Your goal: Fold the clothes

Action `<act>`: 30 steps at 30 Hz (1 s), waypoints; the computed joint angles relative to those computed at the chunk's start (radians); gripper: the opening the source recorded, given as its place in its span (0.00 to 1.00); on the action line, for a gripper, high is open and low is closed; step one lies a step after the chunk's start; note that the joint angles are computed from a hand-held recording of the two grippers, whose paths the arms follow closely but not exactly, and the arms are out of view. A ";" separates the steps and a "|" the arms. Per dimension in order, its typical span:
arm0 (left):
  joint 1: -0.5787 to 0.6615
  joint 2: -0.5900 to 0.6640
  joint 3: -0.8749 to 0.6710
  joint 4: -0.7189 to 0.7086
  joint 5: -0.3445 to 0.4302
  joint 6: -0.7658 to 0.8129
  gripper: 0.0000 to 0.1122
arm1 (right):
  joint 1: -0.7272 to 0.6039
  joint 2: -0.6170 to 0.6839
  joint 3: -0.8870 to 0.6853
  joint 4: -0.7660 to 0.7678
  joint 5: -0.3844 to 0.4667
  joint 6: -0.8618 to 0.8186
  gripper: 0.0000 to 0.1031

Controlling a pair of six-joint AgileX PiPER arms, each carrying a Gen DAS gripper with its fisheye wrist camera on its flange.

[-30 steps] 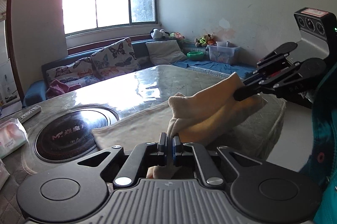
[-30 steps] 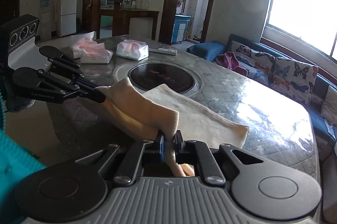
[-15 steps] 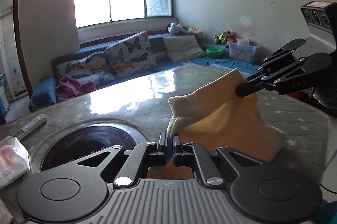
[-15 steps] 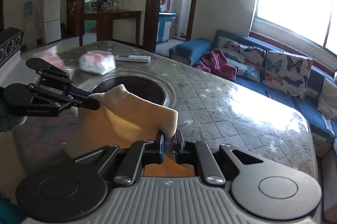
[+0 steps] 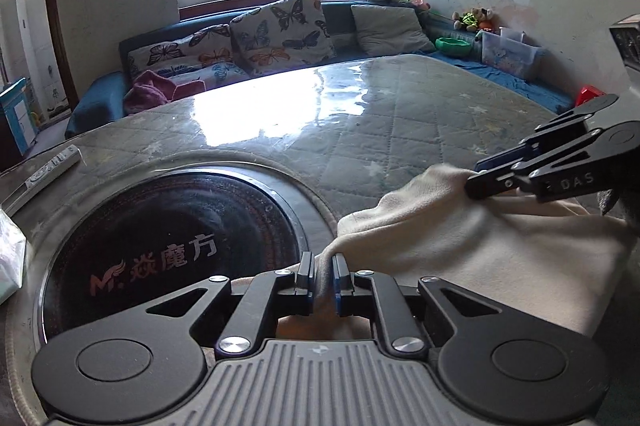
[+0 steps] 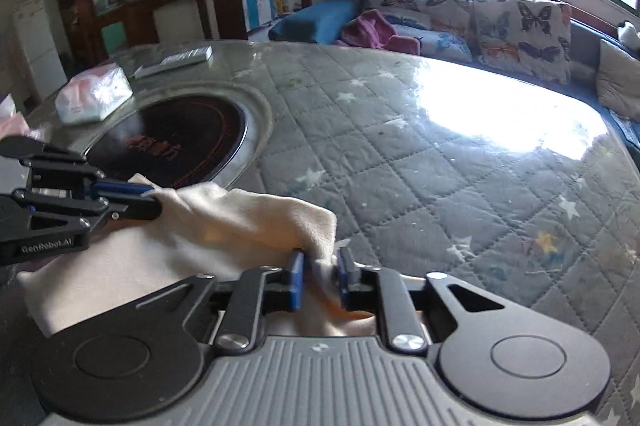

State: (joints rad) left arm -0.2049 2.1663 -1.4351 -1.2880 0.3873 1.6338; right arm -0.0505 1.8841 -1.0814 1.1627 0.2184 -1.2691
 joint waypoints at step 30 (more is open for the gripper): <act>-0.090 0.034 -0.109 0.245 0.019 -0.405 0.11 | -0.026 -0.113 0.114 0.207 -0.025 -0.189 0.15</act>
